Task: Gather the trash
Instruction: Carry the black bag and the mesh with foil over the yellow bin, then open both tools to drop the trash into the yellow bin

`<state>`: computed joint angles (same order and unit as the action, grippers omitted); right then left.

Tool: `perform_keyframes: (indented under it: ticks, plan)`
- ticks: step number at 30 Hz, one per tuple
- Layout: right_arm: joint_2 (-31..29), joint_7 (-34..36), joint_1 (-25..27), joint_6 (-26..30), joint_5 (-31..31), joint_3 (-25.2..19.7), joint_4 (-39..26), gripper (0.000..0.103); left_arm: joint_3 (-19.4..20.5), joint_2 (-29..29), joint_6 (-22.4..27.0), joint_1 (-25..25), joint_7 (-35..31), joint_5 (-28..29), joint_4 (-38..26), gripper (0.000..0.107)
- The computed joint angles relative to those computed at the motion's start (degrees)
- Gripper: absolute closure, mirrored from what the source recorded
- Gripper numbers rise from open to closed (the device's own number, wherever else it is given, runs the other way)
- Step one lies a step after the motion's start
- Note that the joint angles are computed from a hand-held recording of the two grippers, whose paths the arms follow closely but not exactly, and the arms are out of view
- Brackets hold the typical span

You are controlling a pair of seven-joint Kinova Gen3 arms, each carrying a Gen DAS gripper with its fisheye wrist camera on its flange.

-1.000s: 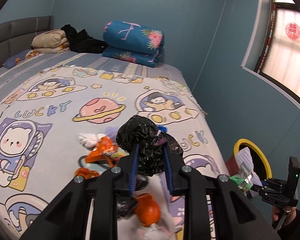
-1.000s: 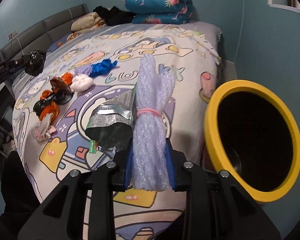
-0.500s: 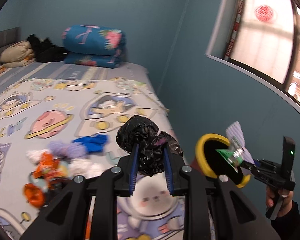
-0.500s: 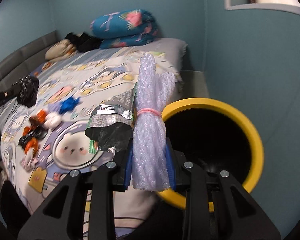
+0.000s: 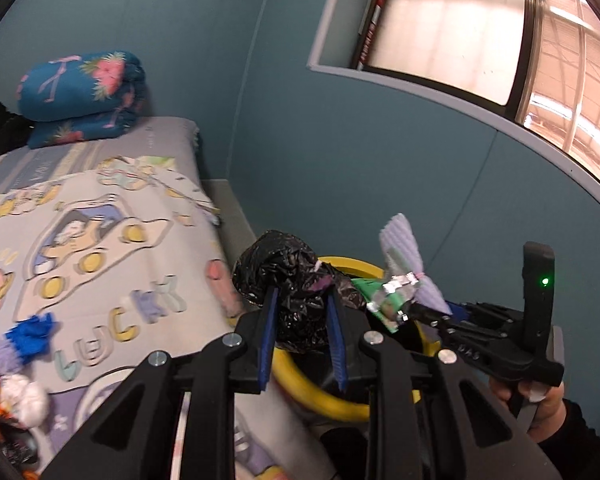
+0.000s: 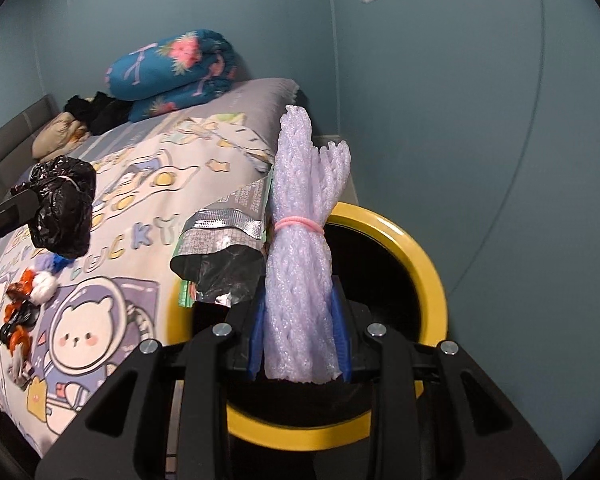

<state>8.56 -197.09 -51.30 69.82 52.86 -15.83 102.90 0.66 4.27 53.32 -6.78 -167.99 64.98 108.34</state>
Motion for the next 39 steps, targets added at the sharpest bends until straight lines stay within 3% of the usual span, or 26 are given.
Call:
perform_keyframes:
  ticks: [15,22,26,27,30,39]
  plan:
    - [0.26,0.62,3.37,-1.95,-4.39,1.34,2.25,0.075,6.38,5.82,-12.02,8.77,13.92,-8.04,-4.34,0.085]
    - [-0.33,1.77,3.76,-1.63,-5.34,1.28,2.57,0.073,8.6,7.59,-14.1,8.89,17.62,-10.06,-5.49,0.084]
    - [0.08,1.98,3.98,-1.1,-5.71,1.4,2.09,0.067,8.99,6.67,-17.26,9.26,18.96,-10.36,-4.37,0.057]
    - [-0.03,1.84,4.01,-1.19,-5.87,1.42,2.27,0.065,9.06,6.46,-17.71,9.04,18.97,-9.92,-4.06,0.055]
    - [-0.16,1.28,4.08,-1.44,-6.02,1.41,2.57,0.059,9.05,6.62,-16.77,8.17,18.55,-9.19,-4.33,0.053]
    - [0.11,0.83,2.82,1.18,-5.43,0.86,1.07,0.059,7.27,5.54,-14.05,4.88,16.05,-6.25,-3.84,0.053]
